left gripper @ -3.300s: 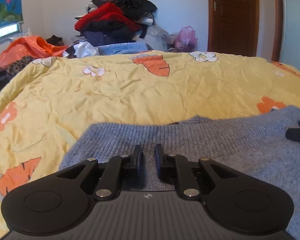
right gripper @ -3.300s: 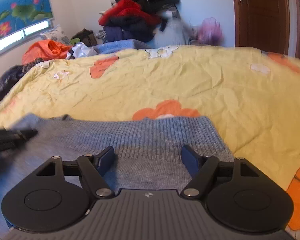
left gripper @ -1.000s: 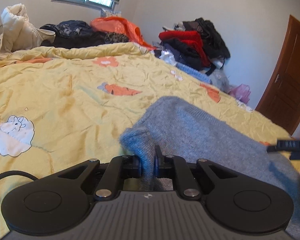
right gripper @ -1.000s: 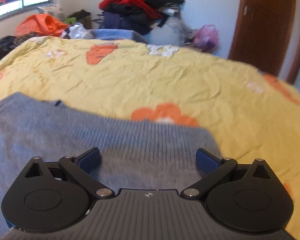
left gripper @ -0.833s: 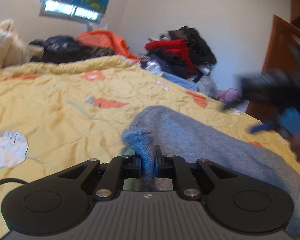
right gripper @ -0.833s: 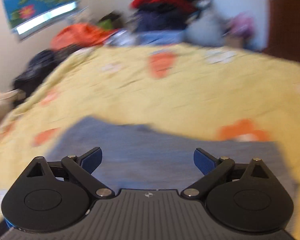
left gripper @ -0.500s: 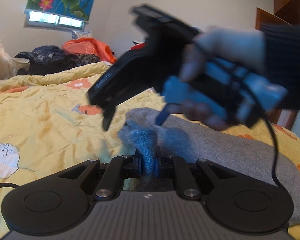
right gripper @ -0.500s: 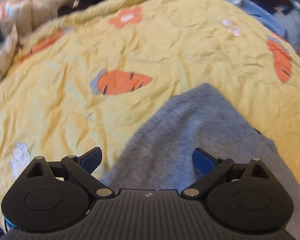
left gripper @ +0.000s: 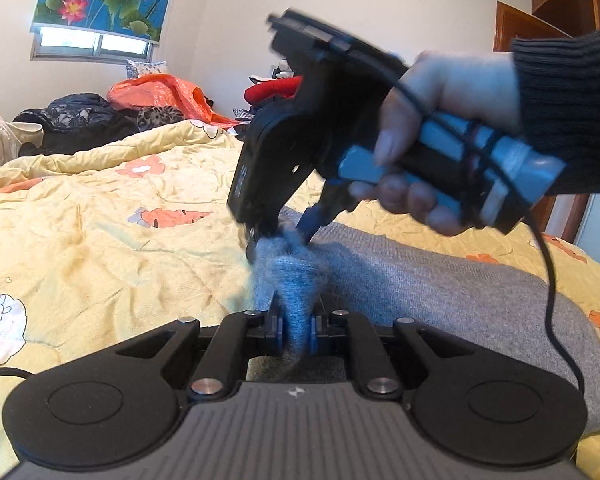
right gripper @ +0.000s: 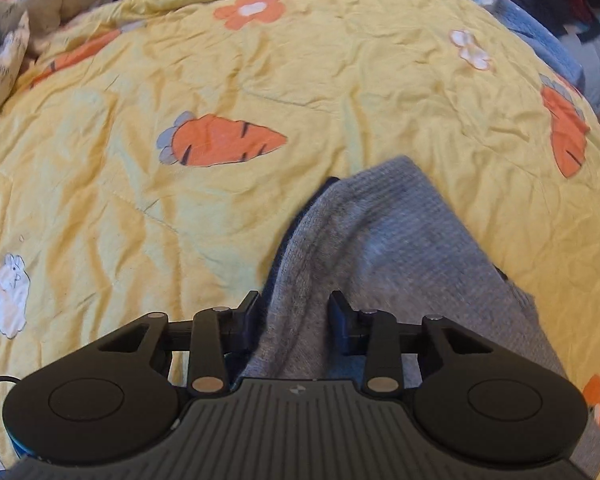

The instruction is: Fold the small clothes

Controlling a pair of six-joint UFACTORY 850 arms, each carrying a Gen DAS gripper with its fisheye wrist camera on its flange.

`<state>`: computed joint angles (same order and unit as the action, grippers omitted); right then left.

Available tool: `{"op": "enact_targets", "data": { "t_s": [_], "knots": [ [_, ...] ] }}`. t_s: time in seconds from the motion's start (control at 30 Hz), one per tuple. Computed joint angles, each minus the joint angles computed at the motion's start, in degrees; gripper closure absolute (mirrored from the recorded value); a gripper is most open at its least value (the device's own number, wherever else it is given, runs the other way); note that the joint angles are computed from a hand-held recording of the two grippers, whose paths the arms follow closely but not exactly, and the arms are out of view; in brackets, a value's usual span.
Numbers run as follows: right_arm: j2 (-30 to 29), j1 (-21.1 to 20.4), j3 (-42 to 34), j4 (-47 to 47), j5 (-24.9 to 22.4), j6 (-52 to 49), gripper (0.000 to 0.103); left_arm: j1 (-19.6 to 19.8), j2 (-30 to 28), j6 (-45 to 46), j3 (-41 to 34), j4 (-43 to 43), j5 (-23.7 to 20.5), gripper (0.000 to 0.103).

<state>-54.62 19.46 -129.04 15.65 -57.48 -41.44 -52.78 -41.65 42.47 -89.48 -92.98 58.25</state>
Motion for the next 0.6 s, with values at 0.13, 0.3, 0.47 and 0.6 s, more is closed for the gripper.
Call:
{"op": "enact_targets", "data": {
  "t_s": [0.13,0.3,0.47,0.6],
  "knots": [
    [-0.4,-1.6,-1.8,6.8,-3.9,0.2,0.052,-0.1,-0.4,0.9,-0.7,-0.9,0.2,0.092],
    [-0.5,0.4,0.1,0.0,-2.7,1.8,0.038,-0.3,-1.3,2.9,-2.5,-1.7,0.6,0.092],
    [4.0,1.2,9.5,-1.1,7.5,-4.8,0.056,-0.3,-2.0,5.5,-3.9,-2.7,0.6,0.092],
    [3.7,-1.8,7.5,5.5,4.9,-8.5,0.09,-0.3,-2.5,10.2,-5.5,-5.4,-0.5,0.095]
  ]
}}
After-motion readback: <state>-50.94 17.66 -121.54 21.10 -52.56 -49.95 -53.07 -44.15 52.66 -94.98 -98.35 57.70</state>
